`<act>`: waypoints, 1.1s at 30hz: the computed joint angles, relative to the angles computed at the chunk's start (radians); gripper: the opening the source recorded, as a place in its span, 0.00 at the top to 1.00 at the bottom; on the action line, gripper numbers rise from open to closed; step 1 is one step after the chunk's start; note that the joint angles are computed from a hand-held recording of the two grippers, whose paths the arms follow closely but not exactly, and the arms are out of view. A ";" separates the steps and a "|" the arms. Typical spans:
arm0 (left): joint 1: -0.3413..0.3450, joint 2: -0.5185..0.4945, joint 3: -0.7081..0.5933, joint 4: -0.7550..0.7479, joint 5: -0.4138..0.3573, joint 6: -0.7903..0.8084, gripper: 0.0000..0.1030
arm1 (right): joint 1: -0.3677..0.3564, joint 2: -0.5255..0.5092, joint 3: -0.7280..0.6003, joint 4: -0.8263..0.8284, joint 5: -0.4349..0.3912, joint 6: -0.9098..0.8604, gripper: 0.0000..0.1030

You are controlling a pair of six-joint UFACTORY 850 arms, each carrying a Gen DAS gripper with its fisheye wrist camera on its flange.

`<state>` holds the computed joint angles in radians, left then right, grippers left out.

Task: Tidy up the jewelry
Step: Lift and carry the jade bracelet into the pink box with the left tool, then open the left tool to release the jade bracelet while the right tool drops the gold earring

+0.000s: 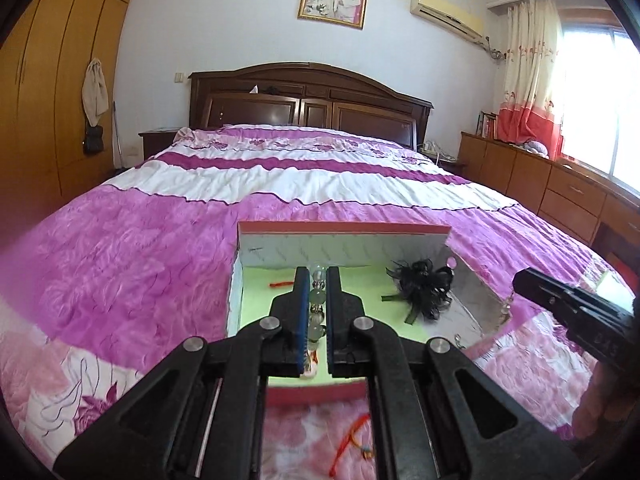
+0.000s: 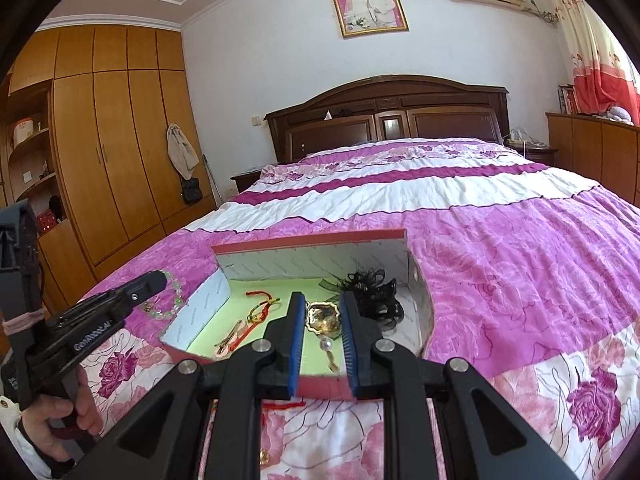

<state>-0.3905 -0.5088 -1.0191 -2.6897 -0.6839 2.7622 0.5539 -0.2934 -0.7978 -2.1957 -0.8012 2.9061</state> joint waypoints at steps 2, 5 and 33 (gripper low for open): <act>-0.003 -0.014 -0.016 -0.005 0.002 0.000 1.00 | -0.010 -0.009 -0.013 -0.004 0.003 -0.008 0.81; -0.007 -0.046 -0.056 -0.018 0.027 0.011 1.00 | -0.031 -0.031 -0.039 -0.008 0.018 -0.022 0.81; -0.075 -0.172 -0.275 0.332 0.525 -0.296 0.68 | -0.143 -0.178 -0.217 0.241 0.337 -0.307 0.58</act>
<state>-0.4653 -0.6806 -1.2940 -2.3575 -0.1588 2.4664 0.4109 -0.4711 -1.0149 -1.9550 -0.4641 2.5989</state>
